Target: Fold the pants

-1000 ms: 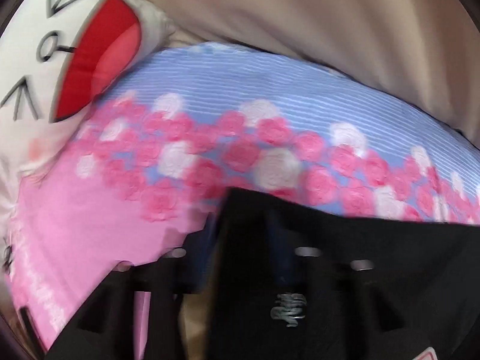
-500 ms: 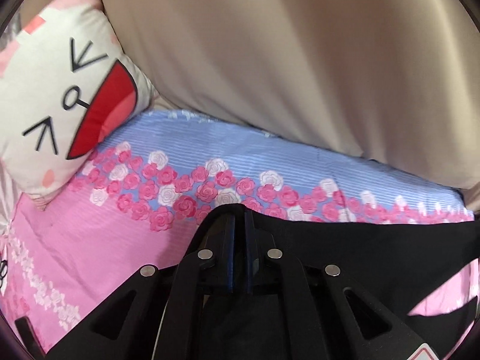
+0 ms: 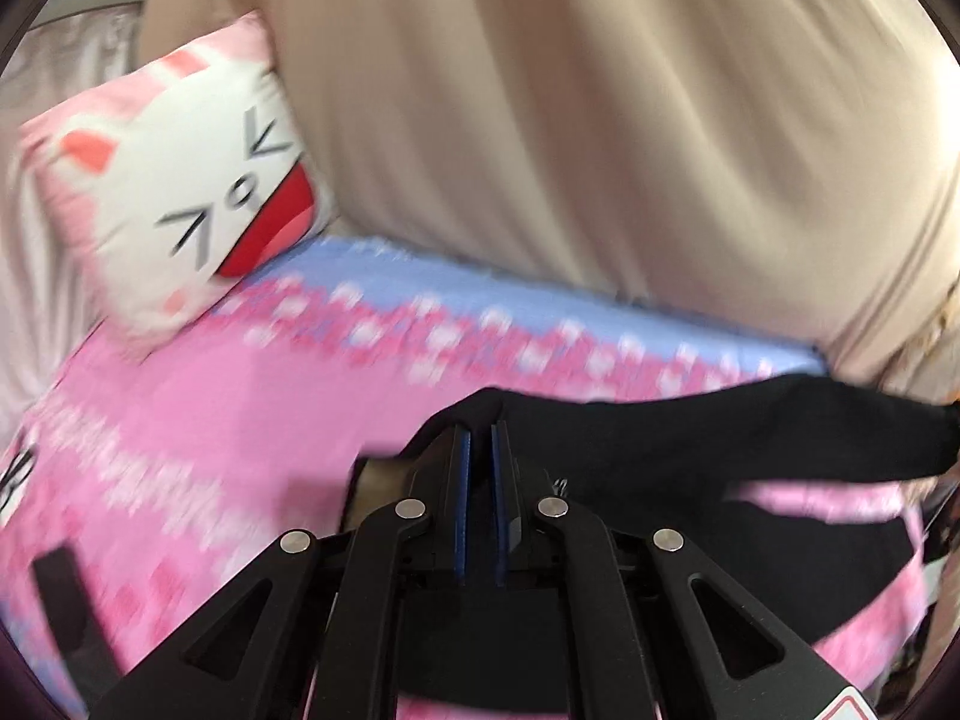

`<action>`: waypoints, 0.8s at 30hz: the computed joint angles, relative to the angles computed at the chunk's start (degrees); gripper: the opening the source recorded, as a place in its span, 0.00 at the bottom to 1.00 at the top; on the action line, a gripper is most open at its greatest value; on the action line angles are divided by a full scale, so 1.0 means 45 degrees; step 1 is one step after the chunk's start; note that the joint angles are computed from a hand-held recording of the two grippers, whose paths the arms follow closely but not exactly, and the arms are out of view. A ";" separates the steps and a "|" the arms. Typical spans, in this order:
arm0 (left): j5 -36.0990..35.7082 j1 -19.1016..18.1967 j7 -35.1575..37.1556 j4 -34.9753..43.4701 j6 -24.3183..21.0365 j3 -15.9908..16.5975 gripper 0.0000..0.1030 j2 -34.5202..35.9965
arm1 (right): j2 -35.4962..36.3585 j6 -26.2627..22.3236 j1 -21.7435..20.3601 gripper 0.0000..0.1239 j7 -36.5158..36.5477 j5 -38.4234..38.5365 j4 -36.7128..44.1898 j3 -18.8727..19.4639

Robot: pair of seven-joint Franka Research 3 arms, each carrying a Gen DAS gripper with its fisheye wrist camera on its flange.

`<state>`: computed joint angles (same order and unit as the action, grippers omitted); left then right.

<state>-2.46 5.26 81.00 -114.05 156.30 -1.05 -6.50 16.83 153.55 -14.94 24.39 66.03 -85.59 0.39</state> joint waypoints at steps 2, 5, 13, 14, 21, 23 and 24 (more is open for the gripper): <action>0.2893 0.0758 -0.2182 -0.1357 -0.0331 -0.0620 0.00 -0.0997 | -0.0891 0.0093 -0.0114 0.11 -0.0546 0.0222 -0.1778 -0.0154; 0.4027 0.0865 -0.3173 -0.2652 -0.1167 -0.0539 0.00 -0.1747 | -0.0837 0.0060 0.0228 0.11 0.0802 -0.1635 -0.2965 -0.0882; 0.2131 0.0050 -0.2789 -0.2228 -0.1908 -0.0034 0.45 -0.0946 | -0.0379 0.0675 0.0041 0.13 0.1679 -0.2801 -0.3727 -0.0646; 0.2139 0.0055 -0.3053 -0.1904 -0.1926 -0.0141 0.63 -0.0676 | -0.0378 0.0693 -0.0003 0.13 0.1532 -0.2578 -0.3673 -0.0570; 0.2464 0.0019 -0.4175 -0.0503 -0.2424 -0.0484 0.86 0.0863 | -0.0595 0.0621 0.0224 0.13 0.1252 -0.2223 -0.3706 -0.0468; 0.1246 -0.0047 -0.3067 0.0076 -0.2968 -0.0463 0.84 0.1532 | -0.0562 0.0643 0.0294 0.13 0.1376 -0.2198 -0.3681 -0.0506; 0.0677 -0.0034 -0.2561 0.0402 -0.3424 -0.0496 0.66 0.1858 | -0.0508 0.0588 0.0330 0.13 0.1541 -0.2276 -0.3622 -0.0539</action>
